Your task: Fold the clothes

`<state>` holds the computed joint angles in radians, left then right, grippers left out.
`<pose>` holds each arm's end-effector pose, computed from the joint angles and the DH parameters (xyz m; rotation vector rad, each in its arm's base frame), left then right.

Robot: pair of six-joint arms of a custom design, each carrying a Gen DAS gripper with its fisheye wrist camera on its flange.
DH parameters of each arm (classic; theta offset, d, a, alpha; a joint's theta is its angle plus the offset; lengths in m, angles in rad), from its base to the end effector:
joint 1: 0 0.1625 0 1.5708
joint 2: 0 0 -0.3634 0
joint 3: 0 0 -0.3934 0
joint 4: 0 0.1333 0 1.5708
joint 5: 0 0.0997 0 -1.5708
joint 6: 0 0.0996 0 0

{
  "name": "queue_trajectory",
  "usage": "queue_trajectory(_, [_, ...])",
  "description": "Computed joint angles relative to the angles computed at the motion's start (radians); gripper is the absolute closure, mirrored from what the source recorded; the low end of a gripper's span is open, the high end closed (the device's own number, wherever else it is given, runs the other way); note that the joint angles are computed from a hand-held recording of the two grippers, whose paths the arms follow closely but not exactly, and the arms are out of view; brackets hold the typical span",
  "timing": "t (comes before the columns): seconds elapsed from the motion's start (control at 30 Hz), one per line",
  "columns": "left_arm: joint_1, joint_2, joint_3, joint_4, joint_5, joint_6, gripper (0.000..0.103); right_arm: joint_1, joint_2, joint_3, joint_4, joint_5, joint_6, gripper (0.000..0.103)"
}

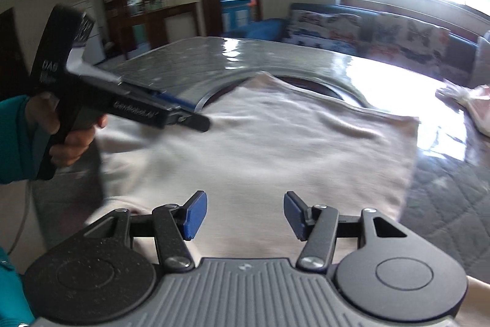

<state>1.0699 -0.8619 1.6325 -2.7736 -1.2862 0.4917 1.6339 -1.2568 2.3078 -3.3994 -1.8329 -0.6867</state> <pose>-0.1704 -0.6471 0.1193 1.2546 2.5017 -0.6159 0.1354 -0.4385 0.1681 0.7973 -2.3981 0.8819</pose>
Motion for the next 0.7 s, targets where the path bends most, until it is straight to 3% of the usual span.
queue_trajectory(0.23, [-0.008, -0.009, -0.003, -0.005, 0.027, -0.015, 0.057, -0.029, -0.032, -0.017, 0.018, 0.0, 0.017, 0.045])
queue_trajectory(0.37, [-0.026, 0.012, -0.004, -0.059, 0.052, 0.024, 0.057, -0.027, -0.004, -0.071, -0.002, -0.012, 0.027, 0.044])
queue_trajectory(0.53, [-0.019, 0.045, -0.033, -0.041, 0.118, 0.026, 0.057, -0.057, 0.042, -0.157, 0.038, 0.003, 0.079, 0.044])
queue_trajectory(0.7, [-0.016, 0.042, -0.038, -0.047, 0.141, 0.017, 0.057, -0.076, 0.078, -0.209, 0.06, -0.018, 0.089, 0.044])
